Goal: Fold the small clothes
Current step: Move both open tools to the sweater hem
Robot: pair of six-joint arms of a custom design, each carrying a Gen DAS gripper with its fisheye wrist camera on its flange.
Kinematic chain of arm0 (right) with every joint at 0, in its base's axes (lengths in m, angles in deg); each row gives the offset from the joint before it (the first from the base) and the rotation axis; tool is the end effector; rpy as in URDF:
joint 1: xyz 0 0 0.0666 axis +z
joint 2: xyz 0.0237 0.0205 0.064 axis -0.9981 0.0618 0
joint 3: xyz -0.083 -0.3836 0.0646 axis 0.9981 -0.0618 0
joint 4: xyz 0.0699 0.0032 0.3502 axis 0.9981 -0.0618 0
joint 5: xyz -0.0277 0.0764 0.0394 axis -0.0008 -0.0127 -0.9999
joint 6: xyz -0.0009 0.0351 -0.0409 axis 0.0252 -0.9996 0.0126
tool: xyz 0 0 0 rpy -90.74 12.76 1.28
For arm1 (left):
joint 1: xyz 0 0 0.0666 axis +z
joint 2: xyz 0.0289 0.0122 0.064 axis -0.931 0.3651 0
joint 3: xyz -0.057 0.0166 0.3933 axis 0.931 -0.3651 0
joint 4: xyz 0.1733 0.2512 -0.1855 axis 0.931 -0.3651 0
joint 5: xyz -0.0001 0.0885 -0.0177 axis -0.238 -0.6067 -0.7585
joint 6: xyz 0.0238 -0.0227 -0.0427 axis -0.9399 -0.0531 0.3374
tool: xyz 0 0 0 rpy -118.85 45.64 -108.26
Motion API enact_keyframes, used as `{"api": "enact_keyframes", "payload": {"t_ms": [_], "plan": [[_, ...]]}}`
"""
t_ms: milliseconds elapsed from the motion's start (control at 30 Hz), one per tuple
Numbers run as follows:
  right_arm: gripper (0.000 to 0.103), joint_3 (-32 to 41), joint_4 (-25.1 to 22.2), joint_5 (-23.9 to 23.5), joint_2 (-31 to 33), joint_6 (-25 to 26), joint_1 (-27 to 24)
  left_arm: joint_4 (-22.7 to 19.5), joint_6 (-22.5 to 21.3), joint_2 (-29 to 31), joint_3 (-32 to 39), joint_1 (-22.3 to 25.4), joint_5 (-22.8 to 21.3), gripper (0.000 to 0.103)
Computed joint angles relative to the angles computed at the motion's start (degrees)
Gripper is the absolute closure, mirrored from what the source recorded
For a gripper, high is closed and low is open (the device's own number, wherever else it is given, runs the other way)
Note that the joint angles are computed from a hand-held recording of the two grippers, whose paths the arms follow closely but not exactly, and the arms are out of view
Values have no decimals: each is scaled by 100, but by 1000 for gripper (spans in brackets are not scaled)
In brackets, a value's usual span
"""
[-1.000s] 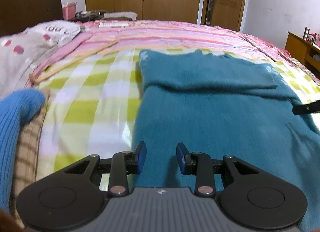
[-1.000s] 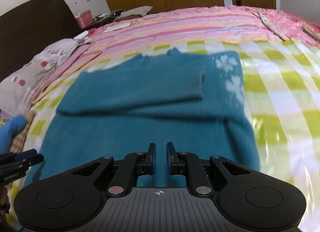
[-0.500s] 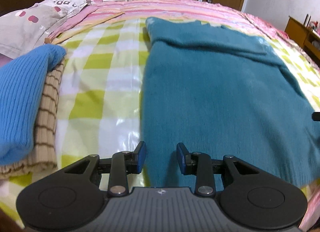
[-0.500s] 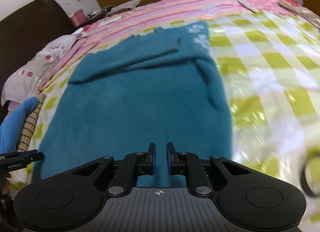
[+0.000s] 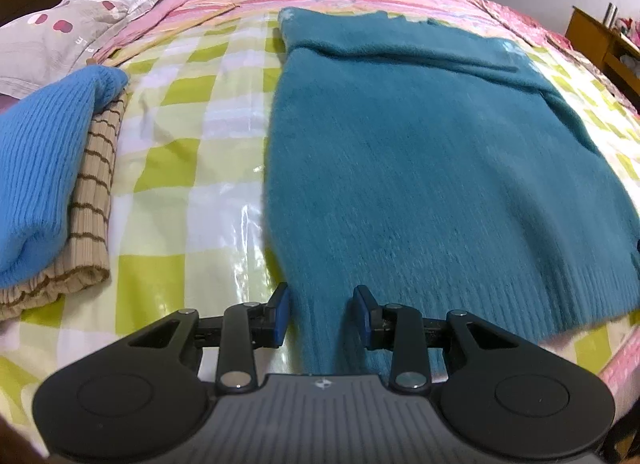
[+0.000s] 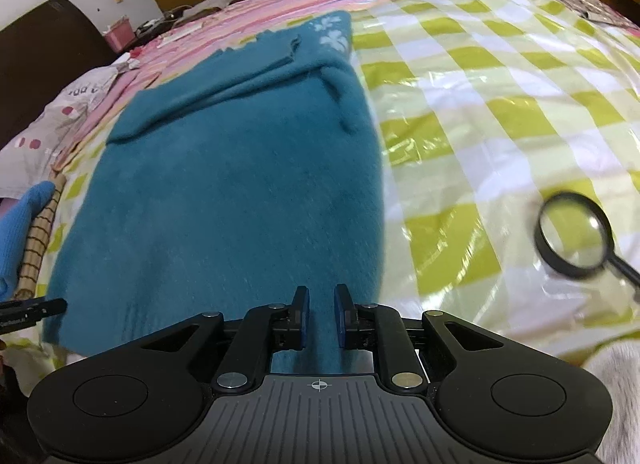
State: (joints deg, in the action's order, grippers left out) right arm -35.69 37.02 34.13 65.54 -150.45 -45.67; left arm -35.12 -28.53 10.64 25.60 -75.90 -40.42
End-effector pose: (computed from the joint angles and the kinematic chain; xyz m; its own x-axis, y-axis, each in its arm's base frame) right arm 0.2437 0.1868 0.3397 -0.5954 0.5903 -0.5450 0.5362 0.7971 0.2775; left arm 0.4711 -0.0724 0.3214 -0.6771 0.4801 -0.5577 0.6053 0.7944 -0.0510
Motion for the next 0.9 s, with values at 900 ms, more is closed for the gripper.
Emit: {"api": "enact_keyframes", "payload": {"t_ms": [900], "plan": [[77, -329, 166, -187, -117, -690, 337, -327, 113, 66, 63, 44, 19, 63]]}}
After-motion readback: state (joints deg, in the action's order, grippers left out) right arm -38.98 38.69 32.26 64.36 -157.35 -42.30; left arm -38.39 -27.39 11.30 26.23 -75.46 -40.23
